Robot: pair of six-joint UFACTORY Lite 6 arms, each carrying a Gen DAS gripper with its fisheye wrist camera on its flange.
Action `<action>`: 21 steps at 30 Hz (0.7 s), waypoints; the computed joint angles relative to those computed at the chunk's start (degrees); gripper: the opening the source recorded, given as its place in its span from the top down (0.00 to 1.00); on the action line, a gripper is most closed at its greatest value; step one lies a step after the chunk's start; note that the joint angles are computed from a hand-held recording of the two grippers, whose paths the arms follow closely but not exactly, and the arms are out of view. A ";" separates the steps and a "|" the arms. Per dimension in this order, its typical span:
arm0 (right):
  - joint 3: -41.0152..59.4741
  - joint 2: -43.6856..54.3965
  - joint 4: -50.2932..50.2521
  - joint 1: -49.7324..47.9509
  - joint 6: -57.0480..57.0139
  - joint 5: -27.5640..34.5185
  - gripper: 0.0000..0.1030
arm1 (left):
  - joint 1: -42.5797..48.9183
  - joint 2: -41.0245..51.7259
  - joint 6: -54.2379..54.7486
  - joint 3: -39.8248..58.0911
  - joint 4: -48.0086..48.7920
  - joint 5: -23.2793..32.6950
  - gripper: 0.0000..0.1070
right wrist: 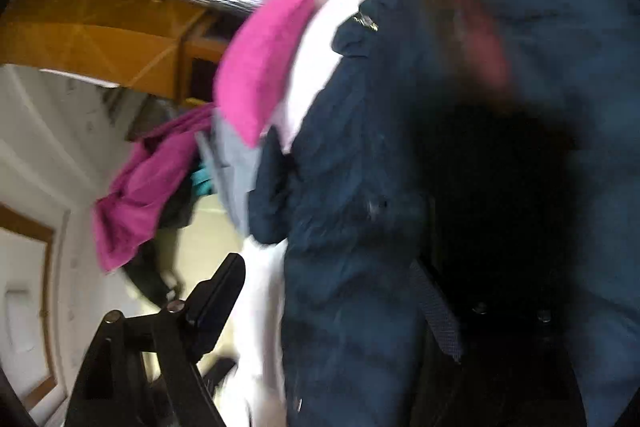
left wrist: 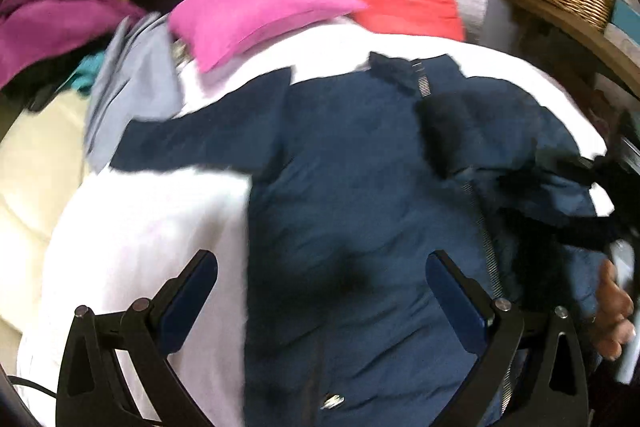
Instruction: Fold large clothes
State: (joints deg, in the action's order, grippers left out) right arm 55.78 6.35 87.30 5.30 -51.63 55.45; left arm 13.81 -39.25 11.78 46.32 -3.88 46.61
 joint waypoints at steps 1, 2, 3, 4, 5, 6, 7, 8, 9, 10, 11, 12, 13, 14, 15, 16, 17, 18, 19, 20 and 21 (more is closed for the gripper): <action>-2.59 -3.36 -1.43 -5.00 -0.90 1.54 0.16 | -3.40 1.62 -2.95 1.21 1.46 -0.82 0.04; -3.31 -5.17 -2.79 -8.51 -0.60 2.45 0.16 | -7.74 3.96 -7.14 2.59 3.84 -2.21 0.04; -3.61 -6.47 -4.20 -13.67 -0.57 2.49 0.16 | -12.56 7.13 -12.48 4.46 7.28 -3.78 0.04; -2.98 -6.88 -5.69 -18.02 0.02 0.74 0.16 | -17.15 10.09 -18.16 6.29 11.12 -4.72 0.04; -2.26 -6.71 -6.91 -21.14 0.56 -1.39 0.16 | -21.19 13.41 -22.79 8.40 13.98 -5.33 0.04; -1.34 -6.35 -7.96 -23.39 1.28 -2.64 0.17 | -24.01 15.70 -25.68 9.73 15.38 -5.74 0.04; -0.06 -4.74 -8.18 -25.65 1.06 -4.74 0.23 | -26.38 18.76 -28.01 11.89 16.27 -6.17 0.04; 1.49 -2.60 -8.35 -26.31 1.22 -6.85 0.32 | -28.49 21.77 -30.02 13.74 17.06 -6.95 0.04; 2.93 -0.59 -8.77 -26.66 1.92 -8.31 0.36 | -30.77 25.43 -32.55 16.00 18.58 -7.60 0.04; 4.51 1.60 -9.12 -27.07 2.97 -9.54 0.41 | -32.94 29.25 -35.92 18.45 21.02 -7.74 0.04; 5.52 3.56 -8.11 -26.50 3.70 -11.44 0.41 | -35.01 33.78 -39.29 21.53 23.30 -7.76 0.04; 5.94 4.96 -6.68 -25.59 3.82 -13.33 0.41 | -36.19 36.41 -41.26 23.45 24.27 -7.84 0.04; 6.65 6.70 -5.40 -24.51 3.35 -15.10 0.41 | -37.03 38.89 -42.85 25.41 24.87 -8.00 0.04; 6.85 7.73 -4.40 -23.58 2.25 -16.54 0.41 | -37.86 41.60 -44.86 27.48 25.79 -8.30 0.04; 6.52 7.89 -2.99 -22.31 0.97 -18.44 0.41 | -39.01 44.51 -47.32 29.96 26.91 -8.21 0.04; 5.71 7.59 -1.04 -21.20 -0.89 -20.25 0.41 | -39.97 46.87 -48.72 32.03 27.60 -7.87 0.04; 3.74 6.41 3.10 -19.83 -5.02 -22.23 0.41 | -40.97 47.89 -49.83 33.00 28.52 -7.11 0.04; 2.73 5.99 5.90 -19.11 -8.11 -23.48 0.42 | -41.90 50.99 -51.79 35.24 31.06 -6.44 0.04; 1.66 5.69 9.04 -18.24 -11.85 -25.10 0.47 | -42.68 53.39 -54.49 36.66 34.36 -5.85 0.04; 1.24 5.89 11.00 -17.70 -14.06 -25.85 0.52 | -42.64 55.32 -55.61 37.78 36.30 -5.54 0.10; 0.21 6.05 14.10 -17.85 -17.58 -25.79 0.54 | -42.06 56.82 -54.72 39.00 35.85 -5.20 0.30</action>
State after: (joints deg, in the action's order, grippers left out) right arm 55.99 12.40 101.40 -12.54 -69.21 29.66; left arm -28.26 17.57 -42.93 85.32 31.97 41.42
